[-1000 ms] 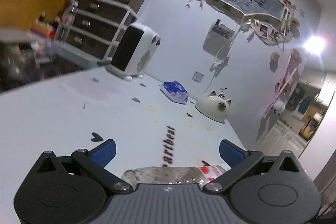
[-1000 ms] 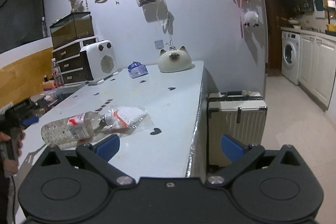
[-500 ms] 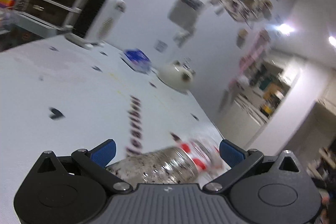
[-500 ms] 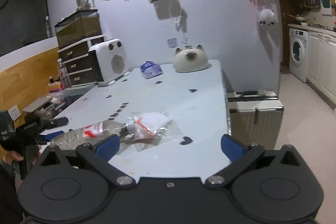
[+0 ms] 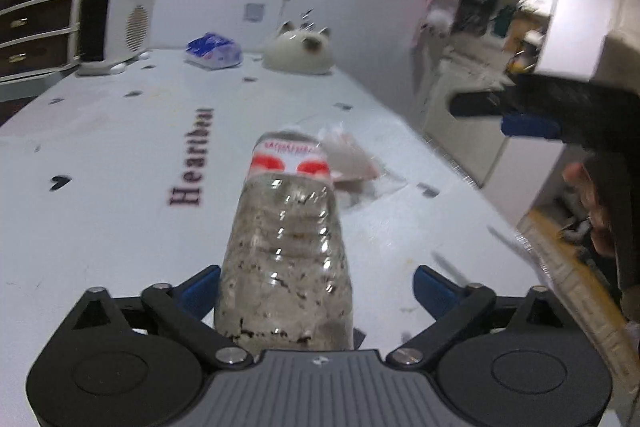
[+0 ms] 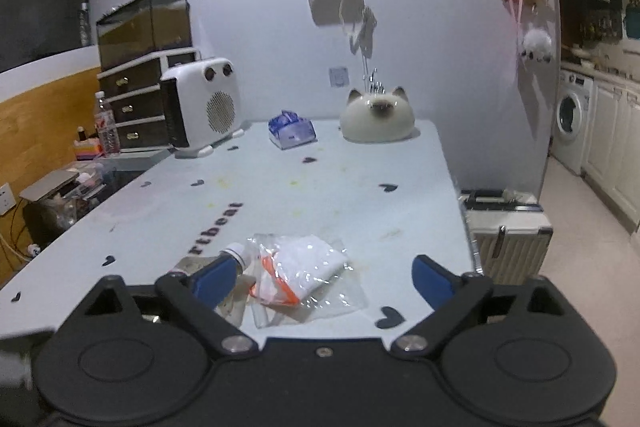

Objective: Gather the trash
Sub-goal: 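Move both open tools up to the table toward the bottle and clear bag, then grasp the clear water bottle with the left gripper while the right gripper grasps the clear bag, then lift and carry the bottle and bag with both tools toward the wastebasket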

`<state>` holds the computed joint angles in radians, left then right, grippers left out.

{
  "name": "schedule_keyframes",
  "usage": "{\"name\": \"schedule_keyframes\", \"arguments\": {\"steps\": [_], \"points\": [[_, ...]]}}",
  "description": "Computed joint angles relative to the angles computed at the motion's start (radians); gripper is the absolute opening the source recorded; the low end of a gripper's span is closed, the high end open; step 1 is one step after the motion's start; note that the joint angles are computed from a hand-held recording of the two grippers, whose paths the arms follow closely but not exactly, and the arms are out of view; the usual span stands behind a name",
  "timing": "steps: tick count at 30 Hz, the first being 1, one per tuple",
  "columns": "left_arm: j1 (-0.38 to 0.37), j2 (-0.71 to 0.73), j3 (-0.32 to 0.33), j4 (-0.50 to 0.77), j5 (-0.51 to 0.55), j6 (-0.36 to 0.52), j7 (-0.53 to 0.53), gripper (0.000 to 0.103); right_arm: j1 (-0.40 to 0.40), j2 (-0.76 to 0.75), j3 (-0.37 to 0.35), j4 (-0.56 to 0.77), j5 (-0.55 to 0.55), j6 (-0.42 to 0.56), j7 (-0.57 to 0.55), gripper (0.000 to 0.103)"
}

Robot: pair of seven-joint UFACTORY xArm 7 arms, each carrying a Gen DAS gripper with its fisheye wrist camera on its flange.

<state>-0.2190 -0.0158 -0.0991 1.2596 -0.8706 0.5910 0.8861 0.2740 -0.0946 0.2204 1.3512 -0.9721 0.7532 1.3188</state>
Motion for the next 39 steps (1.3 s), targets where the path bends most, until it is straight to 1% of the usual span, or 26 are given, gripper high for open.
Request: {"name": "schedule_keyframes", "arguments": {"steps": [2,4,6,7,9,11,13,14,15,16,17,18,19,22,23,26,28,29,30,33,35,37,38,39], "points": [[-0.009,-0.011,-0.011,-0.025,0.073,-0.057,-0.068,0.093,-0.002,0.056,-0.010,0.048,0.017,-0.011,-0.013,0.091],[-0.017,-0.025,-0.013,-0.044,0.106,-0.097,-0.105,0.089,0.007,0.112,-0.031,0.092,0.039,-0.036,-0.049,0.086],[-0.026,-0.038,-0.008,-0.056,0.057,-0.136,-0.103,0.086,0.025,0.167,-0.054,0.137,0.047,-0.044,-0.056,0.076],[-0.030,-0.044,-0.002,-0.057,0.025,-0.145,-0.094,0.084,0.035,0.189,-0.068,0.153,0.053,-0.046,-0.058,0.072],[-0.038,-0.052,0.005,-0.061,-0.013,-0.164,-0.070,0.082,0.057,0.233,-0.091,0.186,0.064,-0.040,-0.085,0.061],[-0.041,-0.050,0.007,-0.057,-0.007,-0.184,-0.080,0.080,0.081,0.268,-0.112,0.213,0.069,-0.020,-0.124,0.054],[-0.041,-0.043,0.007,-0.049,0.024,-0.185,-0.106,0.078,0.098,0.270,-0.133,0.199,0.069,-0.043,-0.126,0.050],[-0.041,-0.041,0.006,-0.047,0.041,-0.187,-0.118,0.076,0.103,0.259,-0.141,0.182,0.062,-0.065,-0.109,0.042],[-0.040,-0.039,0.005,-0.046,0.061,-0.188,-0.130,0.074,0.105,0.246,-0.145,0.167,0.066,-0.077,-0.099,0.027],[-0.040,-0.038,0.005,-0.047,0.072,-0.188,-0.135,0.070,0.105,0.234,-0.144,0.157,0.078,-0.078,-0.101,0.020],[-0.041,-0.037,0.005,-0.047,0.080,-0.186,-0.135,0.068,0.105,0.218,-0.141,0.144,0.093,-0.075,-0.110,0.009],[-0.042,-0.038,0.004,-0.047,0.085,-0.182,-0.131,0.067,0.105,0.202,-0.136,0.131,0.101,-0.068,-0.123,0.004],[-0.043,-0.041,0.004,-0.051,0.084,-0.180,-0.121,0.068,0.104,0.188,-0.131,0.117,0.102,-0.064,-0.136,0.002],[-0.049,-0.052,0.003,-0.065,0.095,-0.184,-0.110,0.066,0.090,0.127,-0.111,0.051,0.101,-0.072,-0.169,0.000],[-0.051,-0.055,0.002,-0.072,0.106,-0.190,-0.117,0.063,0.085,0.099,-0.102,0.022,0.099,-0.075,-0.175,0.000],[-0.055,-0.065,-0.001,-0.097,0.156,-0.213,-0.164,0.062,0.058,0.044,-0.074,-0.035,0.074,-0.086,-0.164,0.001],[-0.063,-0.076,0.001,-0.116,0.160,-0.232,-0.175,0.062,0.036,0.039,-0.061,-0.040,0.047,-0.116,-0.138,0.017],[-0.066,-0.082,0.003,-0.125,0.164,-0.237,-0.184,0.061,0.028,0.045,-0.054,-0.033,0.032,-0.117,-0.120,0.031],[-0.069,-0.091,0.005,-0.135,0.166,-0.241,-0.189,0.061,0.024,0.059,-0.049,-0.017,0.013,-0.114,-0.104,0.035],[-0.079,-0.123,0.015,-0.168,0.177,-0.246,-0.212,0.061,0.030,0.136,-0.051,0.062,0.007,-0.080,-0.135,0.035],[-0.083,-0.152,0.020,-0.197,0.204,-0.252,-0.238,0.061,0.049,0.196,-0.069,0.123,0.011,-0.044,-0.156,0.035],[-0.095,-0.175,0.033,-0.220,0.212,-0.254,-0.242,0.061,0.074,0.254,-0.091,0.185,0.023,-0.017,-0.188,0.039],[-0.103,-0.180,0.045,-0.224,0.204,-0.252,-0.232,0.061,0.087,0.282,-0.103,0.213,0.021,-0.005,-0.204,0.043],[-0.109,-0.179,0.055,-0.223,0.196,-0.248,-0.227,0.061,0.102,0.304,-0.117,0.236,0.009,0.009,-0.215,0.045]]}}
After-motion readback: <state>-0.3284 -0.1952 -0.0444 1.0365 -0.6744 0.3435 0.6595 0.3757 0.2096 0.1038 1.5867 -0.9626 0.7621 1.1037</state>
